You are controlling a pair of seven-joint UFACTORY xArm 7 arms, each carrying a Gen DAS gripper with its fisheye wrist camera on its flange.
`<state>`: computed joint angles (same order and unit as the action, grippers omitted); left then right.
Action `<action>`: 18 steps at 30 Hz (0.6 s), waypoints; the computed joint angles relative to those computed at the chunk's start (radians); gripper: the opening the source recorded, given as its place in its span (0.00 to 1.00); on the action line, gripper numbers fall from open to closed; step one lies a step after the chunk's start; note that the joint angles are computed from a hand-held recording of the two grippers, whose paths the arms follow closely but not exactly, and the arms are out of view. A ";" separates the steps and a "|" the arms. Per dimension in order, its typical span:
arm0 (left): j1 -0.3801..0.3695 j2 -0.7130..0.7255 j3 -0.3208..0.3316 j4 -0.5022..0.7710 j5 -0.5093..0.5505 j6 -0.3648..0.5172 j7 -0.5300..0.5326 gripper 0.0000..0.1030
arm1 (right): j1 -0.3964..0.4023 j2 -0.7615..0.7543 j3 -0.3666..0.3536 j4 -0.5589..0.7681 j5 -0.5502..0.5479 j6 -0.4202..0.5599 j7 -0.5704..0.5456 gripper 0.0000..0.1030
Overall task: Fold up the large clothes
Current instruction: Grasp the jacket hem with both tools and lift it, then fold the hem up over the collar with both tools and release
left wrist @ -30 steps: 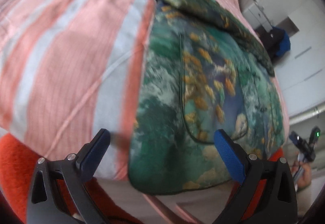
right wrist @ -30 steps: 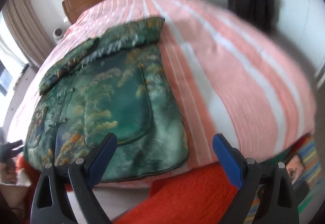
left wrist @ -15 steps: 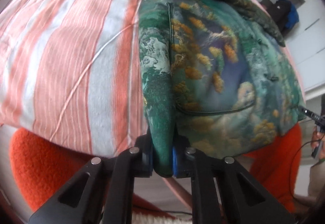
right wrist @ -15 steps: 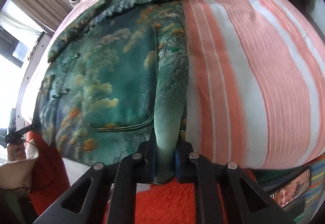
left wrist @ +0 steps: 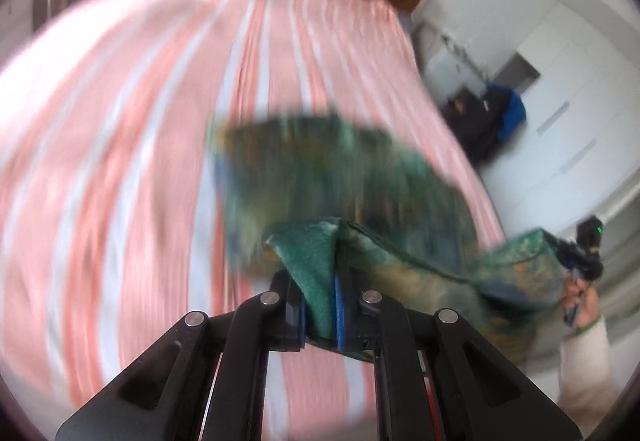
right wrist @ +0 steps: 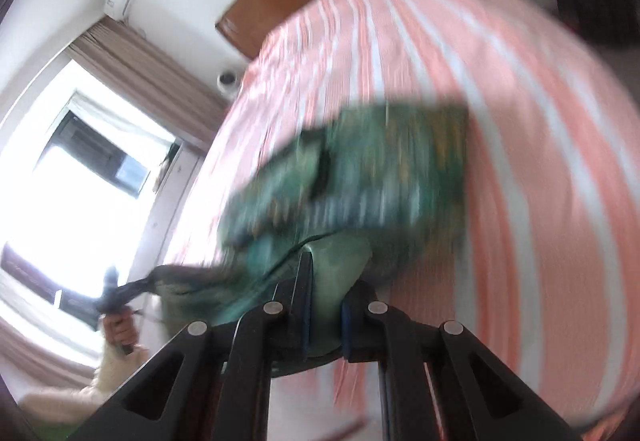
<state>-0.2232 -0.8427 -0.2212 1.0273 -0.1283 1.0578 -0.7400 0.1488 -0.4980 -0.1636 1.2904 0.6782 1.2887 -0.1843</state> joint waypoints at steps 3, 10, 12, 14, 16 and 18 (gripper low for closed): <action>0.180 0.307 -0.030 0.211 0.018 -0.025 0.125 0.29 | -0.006 0.265 0.049 0.200 0.001 -0.199 0.005 0.13; 0.162 0.446 -0.025 0.296 0.236 0.042 0.077 1.00 | -0.065 0.504 0.157 0.323 0.033 -0.464 0.044 0.94; 0.159 0.415 -0.021 0.206 0.225 -0.012 0.111 0.98 | -0.073 0.504 0.175 0.306 -0.021 -0.449 0.013 0.94; 0.117 0.451 -0.003 0.173 0.215 0.003 0.115 0.96 | -0.071 0.522 0.192 0.310 -0.126 -0.416 0.005 0.94; 0.115 0.500 -0.032 0.171 0.245 0.006 0.087 0.90 | -0.059 0.555 0.208 0.309 -0.258 -0.390 0.041 0.94; 0.123 0.566 -0.073 0.179 0.298 0.007 0.058 0.79 | -0.055 0.568 0.218 0.279 -0.295 -0.392 0.051 0.92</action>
